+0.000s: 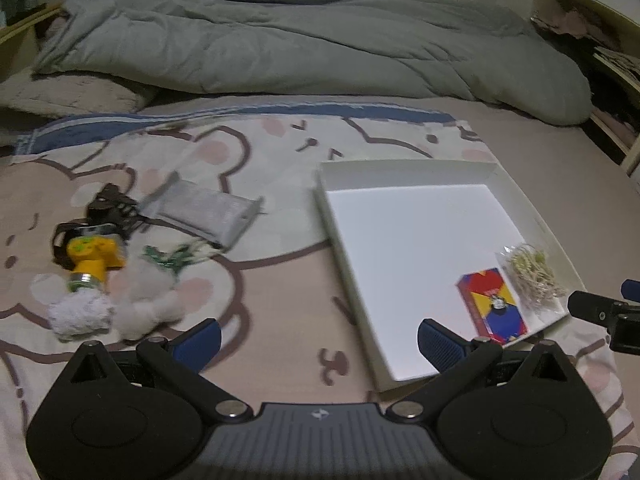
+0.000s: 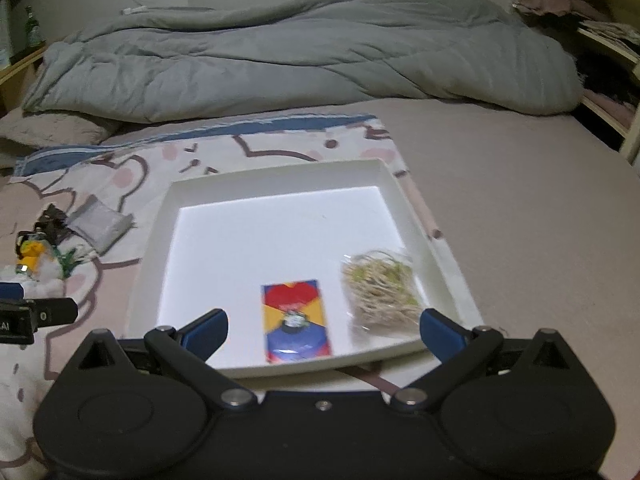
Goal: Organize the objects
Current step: 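Lift both tools out of the tray and back toward the items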
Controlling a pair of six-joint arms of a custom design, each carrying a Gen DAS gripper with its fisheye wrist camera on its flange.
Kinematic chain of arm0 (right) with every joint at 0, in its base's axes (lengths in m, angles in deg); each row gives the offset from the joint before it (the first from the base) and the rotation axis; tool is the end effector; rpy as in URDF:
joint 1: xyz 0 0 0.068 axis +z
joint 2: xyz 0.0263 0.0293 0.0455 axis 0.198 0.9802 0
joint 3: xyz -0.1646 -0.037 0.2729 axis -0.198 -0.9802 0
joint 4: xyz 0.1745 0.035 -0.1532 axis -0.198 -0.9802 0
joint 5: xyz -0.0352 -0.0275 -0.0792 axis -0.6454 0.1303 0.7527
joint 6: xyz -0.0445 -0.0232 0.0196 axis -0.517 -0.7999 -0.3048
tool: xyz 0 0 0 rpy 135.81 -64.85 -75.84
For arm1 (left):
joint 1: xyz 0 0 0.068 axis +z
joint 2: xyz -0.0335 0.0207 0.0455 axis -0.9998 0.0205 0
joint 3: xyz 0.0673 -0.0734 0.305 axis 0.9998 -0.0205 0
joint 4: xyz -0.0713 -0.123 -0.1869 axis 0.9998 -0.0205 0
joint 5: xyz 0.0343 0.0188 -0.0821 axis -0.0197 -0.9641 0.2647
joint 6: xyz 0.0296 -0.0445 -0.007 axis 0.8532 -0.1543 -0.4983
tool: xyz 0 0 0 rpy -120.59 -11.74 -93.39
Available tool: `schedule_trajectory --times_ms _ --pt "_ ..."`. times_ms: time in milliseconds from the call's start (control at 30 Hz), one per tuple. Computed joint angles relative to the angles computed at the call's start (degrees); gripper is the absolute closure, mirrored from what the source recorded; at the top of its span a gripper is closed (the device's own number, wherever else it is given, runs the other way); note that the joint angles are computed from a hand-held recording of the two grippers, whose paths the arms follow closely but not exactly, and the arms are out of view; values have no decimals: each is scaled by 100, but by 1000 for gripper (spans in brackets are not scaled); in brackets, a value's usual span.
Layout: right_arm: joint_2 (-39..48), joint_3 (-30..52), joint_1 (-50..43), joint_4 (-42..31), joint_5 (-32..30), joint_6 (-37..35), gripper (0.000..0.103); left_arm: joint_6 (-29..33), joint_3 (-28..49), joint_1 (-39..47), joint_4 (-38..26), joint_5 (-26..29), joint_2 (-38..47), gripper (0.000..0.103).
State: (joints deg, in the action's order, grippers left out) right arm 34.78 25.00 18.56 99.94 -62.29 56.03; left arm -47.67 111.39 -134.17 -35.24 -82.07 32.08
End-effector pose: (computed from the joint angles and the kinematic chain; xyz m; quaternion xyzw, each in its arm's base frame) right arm 0.2553 0.0319 0.1644 -0.0569 0.9339 0.0213 0.3523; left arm 0.2439 -0.2270 0.1596 -0.0343 0.9497 -0.0310 0.3098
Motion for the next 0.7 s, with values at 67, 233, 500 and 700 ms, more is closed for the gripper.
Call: schedule_trajectory --times_ms 67,233,500,700 --pt "17 80 200 -46 51 72 0 8 -170 74 21 -62 -148 0" --pt "87 329 802 -193 278 314 0 56 -577 288 111 -119 -542 0" --pt "295 722 1583 -356 549 619 0 174 -1097 630 81 -257 -1219 0" --pt "406 990 2025 -470 656 785 0 313 -1397 896 -101 -348 -1735 0"
